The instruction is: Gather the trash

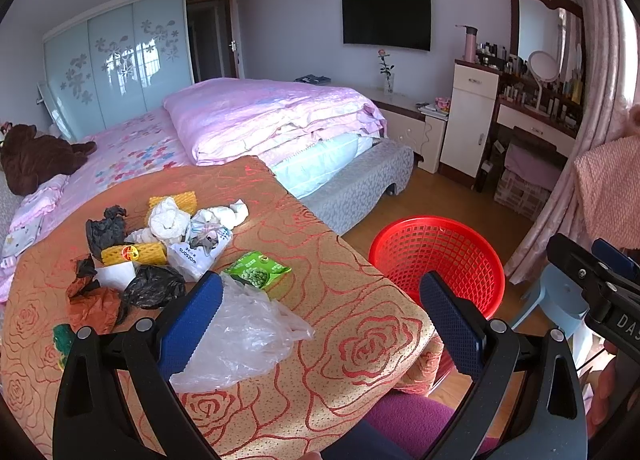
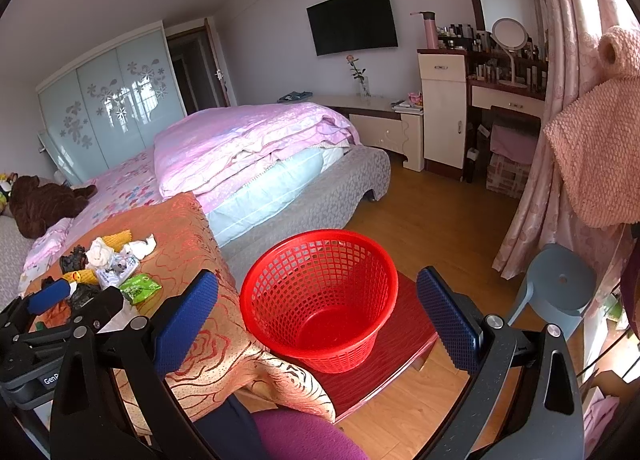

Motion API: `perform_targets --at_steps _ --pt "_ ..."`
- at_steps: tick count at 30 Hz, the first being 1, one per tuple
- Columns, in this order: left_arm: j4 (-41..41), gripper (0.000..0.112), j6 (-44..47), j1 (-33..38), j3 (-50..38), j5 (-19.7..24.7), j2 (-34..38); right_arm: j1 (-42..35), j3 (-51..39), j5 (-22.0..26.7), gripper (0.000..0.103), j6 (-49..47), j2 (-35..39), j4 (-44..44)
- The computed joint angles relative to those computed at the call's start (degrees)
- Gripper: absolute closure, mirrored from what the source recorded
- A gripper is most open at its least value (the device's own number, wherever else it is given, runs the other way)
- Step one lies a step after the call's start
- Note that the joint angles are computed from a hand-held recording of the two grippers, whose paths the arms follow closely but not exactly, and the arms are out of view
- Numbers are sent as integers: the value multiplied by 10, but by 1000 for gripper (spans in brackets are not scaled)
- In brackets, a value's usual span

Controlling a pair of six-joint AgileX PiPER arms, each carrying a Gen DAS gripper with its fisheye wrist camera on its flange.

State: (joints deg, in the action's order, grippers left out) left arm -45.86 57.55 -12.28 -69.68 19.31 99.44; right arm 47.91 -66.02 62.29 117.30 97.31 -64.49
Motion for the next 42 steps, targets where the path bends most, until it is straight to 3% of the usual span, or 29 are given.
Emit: perform_targets --at_steps 27,42 --pt "-8 17 11 8 -5 11 6 0 -8 0 7 -8 3 10" --pt "31 17 -71 143 -128 125 50 -9 5 -28 7 -6 4 21"
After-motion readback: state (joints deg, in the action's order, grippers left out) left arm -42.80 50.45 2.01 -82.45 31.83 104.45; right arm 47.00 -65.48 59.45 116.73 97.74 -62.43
